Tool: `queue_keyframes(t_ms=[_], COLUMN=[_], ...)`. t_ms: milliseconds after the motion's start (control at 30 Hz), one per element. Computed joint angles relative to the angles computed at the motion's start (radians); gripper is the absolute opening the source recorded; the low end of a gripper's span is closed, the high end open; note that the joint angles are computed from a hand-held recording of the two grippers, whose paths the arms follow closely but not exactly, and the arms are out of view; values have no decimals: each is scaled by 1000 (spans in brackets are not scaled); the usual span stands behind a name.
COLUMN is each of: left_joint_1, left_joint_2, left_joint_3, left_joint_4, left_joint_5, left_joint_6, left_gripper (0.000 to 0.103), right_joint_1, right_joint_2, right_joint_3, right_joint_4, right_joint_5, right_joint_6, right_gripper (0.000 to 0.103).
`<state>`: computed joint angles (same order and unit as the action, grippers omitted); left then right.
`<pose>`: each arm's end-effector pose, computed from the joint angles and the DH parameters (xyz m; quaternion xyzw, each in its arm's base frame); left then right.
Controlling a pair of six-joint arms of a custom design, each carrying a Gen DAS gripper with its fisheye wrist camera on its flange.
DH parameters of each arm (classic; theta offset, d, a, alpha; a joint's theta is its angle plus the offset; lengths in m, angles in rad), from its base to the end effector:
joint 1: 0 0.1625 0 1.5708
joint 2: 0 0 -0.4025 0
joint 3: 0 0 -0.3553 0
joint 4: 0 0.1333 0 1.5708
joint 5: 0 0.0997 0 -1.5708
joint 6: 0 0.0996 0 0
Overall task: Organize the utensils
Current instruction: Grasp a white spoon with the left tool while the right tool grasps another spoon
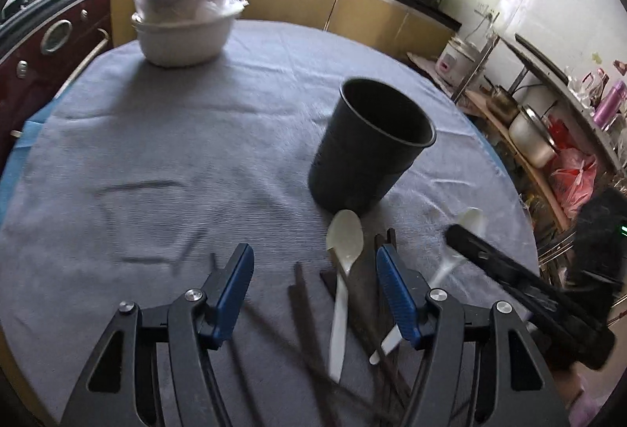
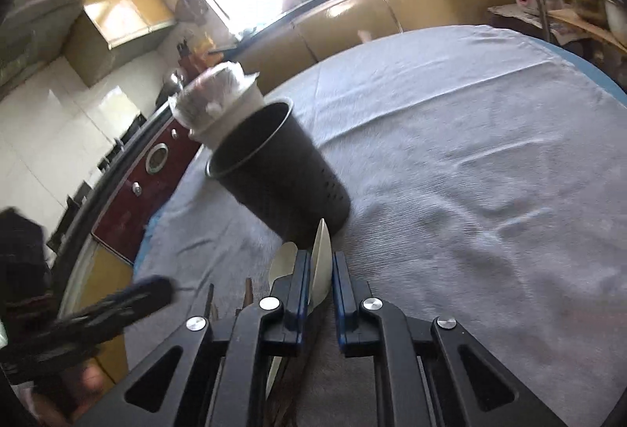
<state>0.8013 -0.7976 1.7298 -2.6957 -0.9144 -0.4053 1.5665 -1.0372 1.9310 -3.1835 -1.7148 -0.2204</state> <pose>-0.2821 -0.5702 0.1069 0.1401 0.9323 -0.2536 0.2166 0.1166 -0.5678 0.2236 0.0755 -0.9309 0.3411 0.1063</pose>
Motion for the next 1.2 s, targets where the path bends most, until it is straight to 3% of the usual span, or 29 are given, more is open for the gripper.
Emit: queue_keyframes(t_ms=[400, 433, 567, 633, 667, 700, 800, 967, 1100, 1133, 1200], left_joint_1=[43, 47, 64, 67, 72, 79, 79, 60, 74, 77, 82], left_joint_2=[123, 126, 158, 163, 163, 161, 150, 107, 96, 93, 93], left_joint_3=[-172, -176, -221, -221, -224, -226, -209, -143, -164, -162, -172], left_joint_4=[155, 152, 177, 156, 157, 156, 118, 9, 78, 88, 133], left_joint_5=[-14, -25, -58, -52, -61, -78, -73, -58, -66, -75, -87], left_joint_6=[58, 60, 72, 89, 92, 94, 102, 160, 134, 126, 115], left_gripper=[66, 63, 33, 25, 13, 8, 5, 3, 3, 7, 37], right_joint_1=[-67, -70, -80, -77, -74, -66, -52, -25, -16, -20, -33], right_joint_2=[-94, -97, -103, -104, -103, -103, -104, -97, -86, -86, -88], right_joint_3=[84, 86, 89, 89, 89, 89, 90, 85, 70, 71, 63], right_joint_4=[-20, -19, -10, -16, -21, -33, -60, -104, -80, -73, -39], right_joint_5=[50, 53, 66, 71, 71, 66, 65, 41, -1, -8, -33], right_joint_6=[7, 7, 15, 10, 4, -3, -16, -50, -39, -25, 31], right_gripper=[12, 12, 12, 12, 12, 12, 12, 12, 12, 12, 14])
